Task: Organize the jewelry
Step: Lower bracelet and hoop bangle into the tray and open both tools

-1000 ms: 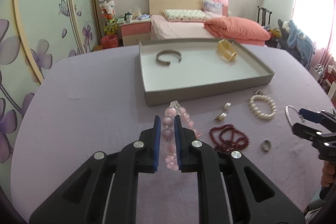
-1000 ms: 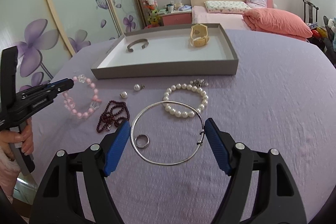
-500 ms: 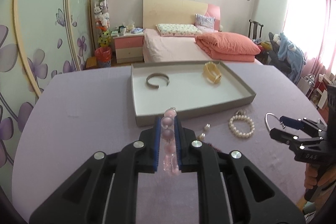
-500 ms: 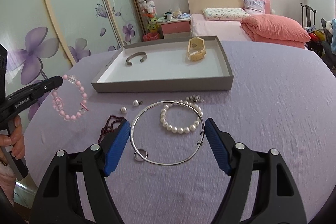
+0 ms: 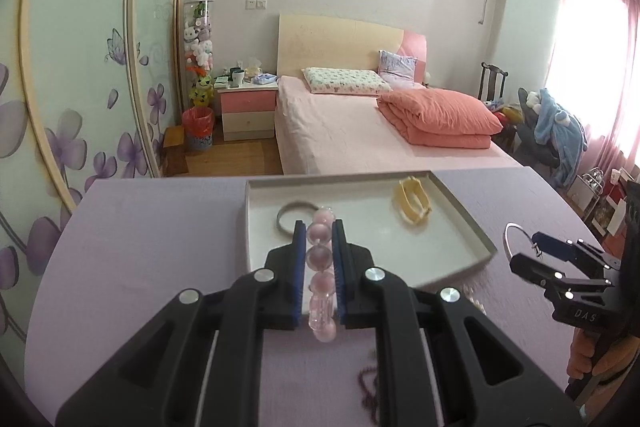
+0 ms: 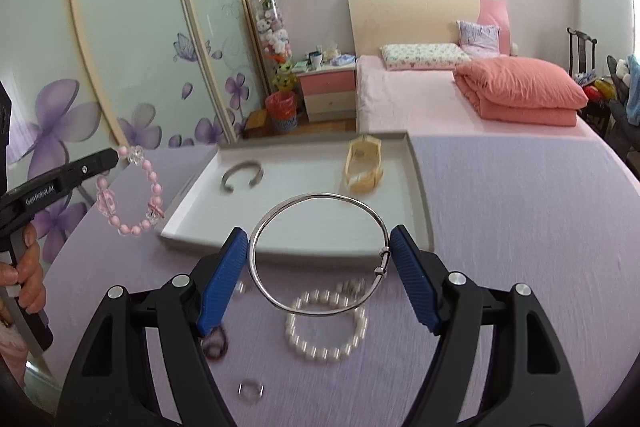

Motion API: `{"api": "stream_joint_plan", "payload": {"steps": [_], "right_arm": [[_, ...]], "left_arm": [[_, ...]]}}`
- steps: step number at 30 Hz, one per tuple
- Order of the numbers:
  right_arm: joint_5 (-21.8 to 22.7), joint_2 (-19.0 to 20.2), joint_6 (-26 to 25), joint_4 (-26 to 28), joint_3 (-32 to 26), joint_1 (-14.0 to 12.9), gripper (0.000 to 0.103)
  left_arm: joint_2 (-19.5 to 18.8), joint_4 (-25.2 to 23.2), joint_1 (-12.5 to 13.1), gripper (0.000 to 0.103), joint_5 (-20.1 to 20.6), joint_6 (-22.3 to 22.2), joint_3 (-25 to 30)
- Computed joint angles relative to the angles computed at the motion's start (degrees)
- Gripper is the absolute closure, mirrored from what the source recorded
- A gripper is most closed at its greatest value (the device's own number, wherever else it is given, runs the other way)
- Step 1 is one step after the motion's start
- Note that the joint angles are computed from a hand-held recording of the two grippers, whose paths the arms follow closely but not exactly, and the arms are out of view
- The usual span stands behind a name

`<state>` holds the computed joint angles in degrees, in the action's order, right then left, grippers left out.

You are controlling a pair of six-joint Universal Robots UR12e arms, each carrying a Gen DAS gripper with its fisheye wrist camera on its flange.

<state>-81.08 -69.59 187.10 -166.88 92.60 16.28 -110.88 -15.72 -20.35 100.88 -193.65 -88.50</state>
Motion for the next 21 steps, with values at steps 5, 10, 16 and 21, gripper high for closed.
{"api": "stream_joint_plan", "payload": {"steps": [5,10,16,21], "right_arm": [[-0.94,3.09,0.29,0.78,-4.12,-0.1,0.03],[-1.78,5.91,-0.39,2.94,-7.53,-0.15,0.03],[-2.1,7.54,-0.37,4.82,-8.89,-0.12,0.03],[-2.19,7.93,-0.51,5.81,-8.97,-0.15,0.03]], "left_arm": [[-3.21,-1.85,0.84,0.09,-1.13,0.04,3.9],[-5.83,-4.25,1.6,0.09,-3.05,-0.77,6.33],[-8.36,-6.26,1.86,0.089,-4.93,-0.16,8.58],[-8.93,-7.01,2.0,0.089,-4.81,-0.38,8.79]]}}
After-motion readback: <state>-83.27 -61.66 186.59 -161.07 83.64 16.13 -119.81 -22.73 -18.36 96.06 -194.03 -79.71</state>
